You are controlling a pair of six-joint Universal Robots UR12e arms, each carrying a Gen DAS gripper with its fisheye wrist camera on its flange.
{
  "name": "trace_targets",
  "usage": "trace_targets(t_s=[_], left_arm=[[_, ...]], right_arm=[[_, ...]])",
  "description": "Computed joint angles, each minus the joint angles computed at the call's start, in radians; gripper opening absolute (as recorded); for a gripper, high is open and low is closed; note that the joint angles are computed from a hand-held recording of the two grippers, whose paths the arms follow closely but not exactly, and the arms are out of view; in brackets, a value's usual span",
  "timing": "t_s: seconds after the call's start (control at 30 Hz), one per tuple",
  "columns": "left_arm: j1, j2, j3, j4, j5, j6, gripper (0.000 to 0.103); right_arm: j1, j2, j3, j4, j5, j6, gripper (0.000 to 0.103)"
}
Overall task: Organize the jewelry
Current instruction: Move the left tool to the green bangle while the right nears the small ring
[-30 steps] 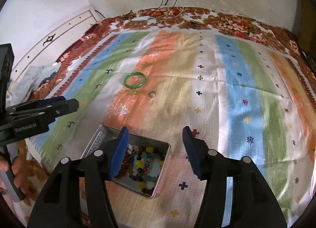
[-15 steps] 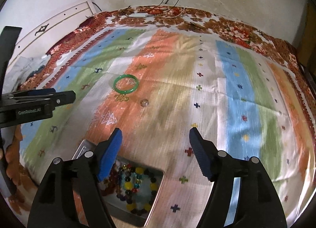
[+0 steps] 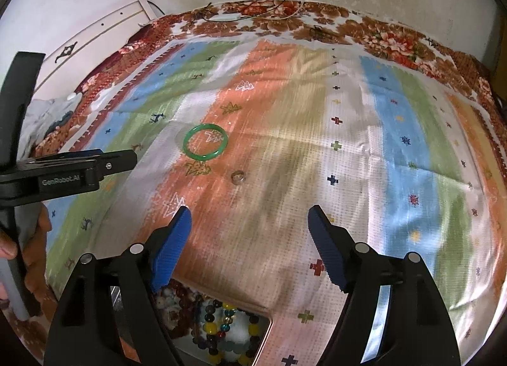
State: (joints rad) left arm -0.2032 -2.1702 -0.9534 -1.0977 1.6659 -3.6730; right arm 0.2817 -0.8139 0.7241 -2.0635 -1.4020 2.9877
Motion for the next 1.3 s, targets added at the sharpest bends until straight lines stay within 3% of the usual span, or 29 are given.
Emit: trace_targets(t_s=[0.27, 0.53, 1.07, 1.3], left_arm=[[0.000, -0.031, 0.049, -0.012, -0.004, 0.066, 0.073], [-0.009, -0.075, 0.118, -0.041, 0.045, 0.113, 0.073], [0.008, -0.124, 0.180, -0.080, 0.058, 0.117, 0.073], [0.018, -0.151, 0.218, -0.108, 0.028, 0.095, 0.073]], right_arm=[[0.001, 0.046, -0.076, 0.052, 0.008, -0.012, 0.076], [0.006, 0.098, -0.164, 0.110, 0.010, -0.031, 0.076], [0.007, 0.192, -0.324, 0.217, 0.021, -0.050, 0.076], [0.012, 0.254, -0.436, 0.292, 0.004, -0.064, 0.076]])
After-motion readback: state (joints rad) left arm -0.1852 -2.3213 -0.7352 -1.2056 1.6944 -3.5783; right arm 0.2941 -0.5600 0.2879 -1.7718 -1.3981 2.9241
